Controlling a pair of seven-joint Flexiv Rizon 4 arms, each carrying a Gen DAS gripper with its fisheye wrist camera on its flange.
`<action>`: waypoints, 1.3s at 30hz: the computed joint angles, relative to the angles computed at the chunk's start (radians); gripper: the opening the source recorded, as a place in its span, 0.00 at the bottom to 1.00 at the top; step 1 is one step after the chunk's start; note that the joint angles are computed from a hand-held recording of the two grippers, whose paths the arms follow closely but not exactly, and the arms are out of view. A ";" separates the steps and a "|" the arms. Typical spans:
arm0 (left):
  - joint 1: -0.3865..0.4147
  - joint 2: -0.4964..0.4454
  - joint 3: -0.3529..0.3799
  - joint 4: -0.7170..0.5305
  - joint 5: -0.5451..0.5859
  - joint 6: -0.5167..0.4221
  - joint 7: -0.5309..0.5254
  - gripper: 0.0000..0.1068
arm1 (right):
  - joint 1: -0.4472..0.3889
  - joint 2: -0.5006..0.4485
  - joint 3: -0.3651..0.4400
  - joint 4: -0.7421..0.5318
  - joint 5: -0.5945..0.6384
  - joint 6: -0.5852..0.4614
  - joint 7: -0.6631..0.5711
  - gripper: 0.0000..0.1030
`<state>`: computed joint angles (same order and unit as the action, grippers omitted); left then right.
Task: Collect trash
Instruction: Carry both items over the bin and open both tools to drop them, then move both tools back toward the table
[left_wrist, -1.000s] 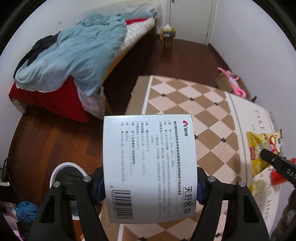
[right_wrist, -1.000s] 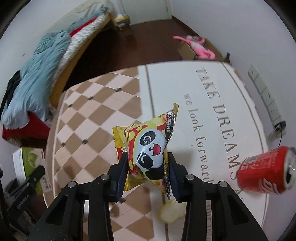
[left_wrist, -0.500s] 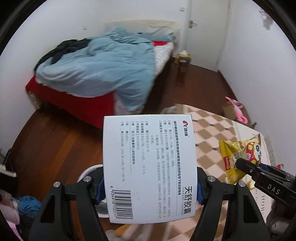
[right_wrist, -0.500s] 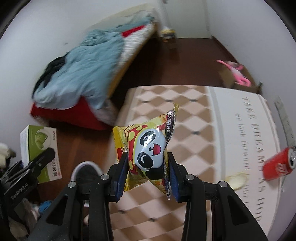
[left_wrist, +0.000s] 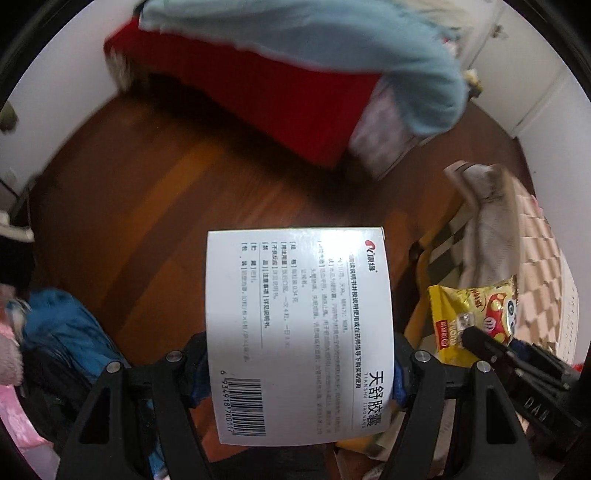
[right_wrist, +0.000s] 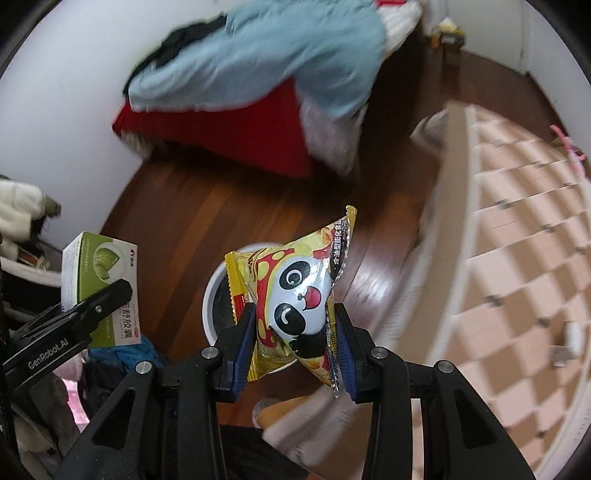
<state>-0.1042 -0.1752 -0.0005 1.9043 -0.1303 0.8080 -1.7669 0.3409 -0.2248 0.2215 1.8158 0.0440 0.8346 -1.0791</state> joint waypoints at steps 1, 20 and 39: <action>0.011 -0.023 -0.003 0.003 -0.028 0.002 0.018 0.65 | 0.005 -0.021 0.000 -0.003 -0.003 0.001 0.000 0.41; 0.061 -0.117 0.034 -0.011 -0.079 -0.046 0.025 0.96 | 0.052 -0.360 0.007 -0.219 -0.038 -0.085 -0.001 0.79; 0.012 0.142 0.029 0.062 0.282 -0.064 -0.155 0.96 | 0.075 -0.137 -0.007 -0.026 -0.146 -0.060 0.075 0.97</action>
<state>-0.0927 -0.0330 0.0286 1.9660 0.1522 0.7445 -1.9215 0.4157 -0.3620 0.2142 1.7899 -0.1024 0.7745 -1.0040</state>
